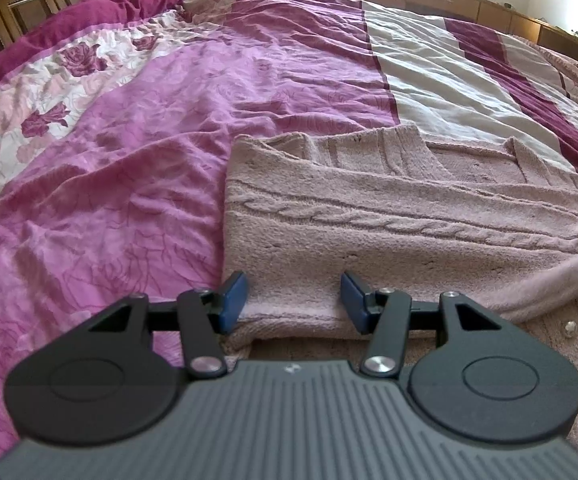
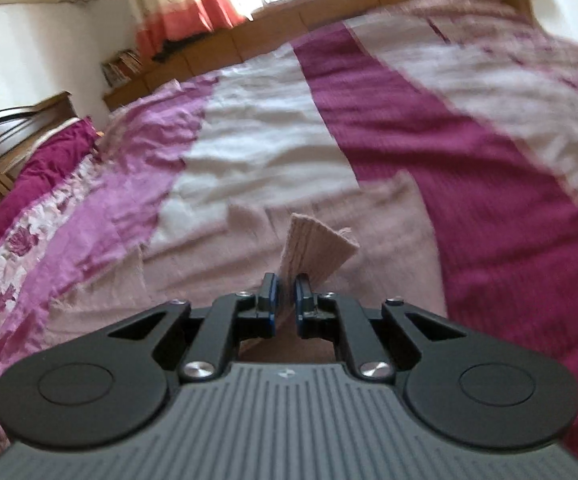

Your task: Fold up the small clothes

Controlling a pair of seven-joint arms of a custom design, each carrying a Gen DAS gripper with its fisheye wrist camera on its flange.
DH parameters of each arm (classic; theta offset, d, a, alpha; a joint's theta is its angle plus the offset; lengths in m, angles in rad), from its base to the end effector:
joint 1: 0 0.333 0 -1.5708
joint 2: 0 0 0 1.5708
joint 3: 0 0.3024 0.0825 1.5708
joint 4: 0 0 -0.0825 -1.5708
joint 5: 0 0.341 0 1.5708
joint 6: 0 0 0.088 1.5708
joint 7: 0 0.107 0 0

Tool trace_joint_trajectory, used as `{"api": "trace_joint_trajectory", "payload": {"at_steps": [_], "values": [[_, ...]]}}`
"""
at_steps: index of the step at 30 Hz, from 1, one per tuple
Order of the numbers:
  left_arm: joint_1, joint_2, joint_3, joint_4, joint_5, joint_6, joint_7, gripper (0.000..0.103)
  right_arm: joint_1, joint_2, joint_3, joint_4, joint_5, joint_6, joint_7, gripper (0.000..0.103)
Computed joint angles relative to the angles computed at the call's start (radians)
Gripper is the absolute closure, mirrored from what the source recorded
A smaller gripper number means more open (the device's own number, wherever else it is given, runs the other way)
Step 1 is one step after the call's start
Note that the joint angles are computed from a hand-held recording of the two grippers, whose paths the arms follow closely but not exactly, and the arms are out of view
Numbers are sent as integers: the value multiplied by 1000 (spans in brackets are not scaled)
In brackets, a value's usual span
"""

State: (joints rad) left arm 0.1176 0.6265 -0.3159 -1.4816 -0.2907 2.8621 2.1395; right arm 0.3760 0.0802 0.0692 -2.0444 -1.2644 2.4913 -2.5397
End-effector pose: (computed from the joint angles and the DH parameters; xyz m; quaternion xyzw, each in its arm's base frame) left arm 0.7110 -0.0688 0.4189 -0.5110 0.7595 -0.3421 0.2118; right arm 0.5022 0.2443 0.4473 -0.3333 0.8231 -0.3029 0.3460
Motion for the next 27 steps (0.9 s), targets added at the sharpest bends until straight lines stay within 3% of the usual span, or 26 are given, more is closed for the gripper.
{"api": "trace_joint_trajectory", "payload": {"at_steps": [2, 5, 12, 15, 17, 20, 24, 27], "values": [[0, 0, 0, 1, 1, 0, 0, 49, 2, -5, 4, -26, 33, -3, 17, 92], [-3, 2, 1, -1, 5, 6, 0, 49, 3, -23, 8, -62, 29, 4, 92, 80], [-8, 0, 7, -11, 21, 23, -6, 49, 35, -38, 43, -19, 4, -154, 65, 73], [-11, -1, 11, -14, 29, 29, -12, 49, 32, -19, 36, 16, -53, -112, 33, 67], [-13, 0, 11, -13, 35, 30, -15, 49, 24, 10, 24, 48, -77, -57, 10, 56], [-12, 2, 11, -12, 41, 31, -17, 49, 17, 80, 3, 114, -73, 15, -51, 52], [1, 2, -5, -16, 36, 34, -5, 49, 45, 129, -18, 152, 47, -32, -145, 52], [8, 5, -14, -16, 30, 37, 8, 48, 65, 90, -35, 83, 44, -53, -61, 52]]}}
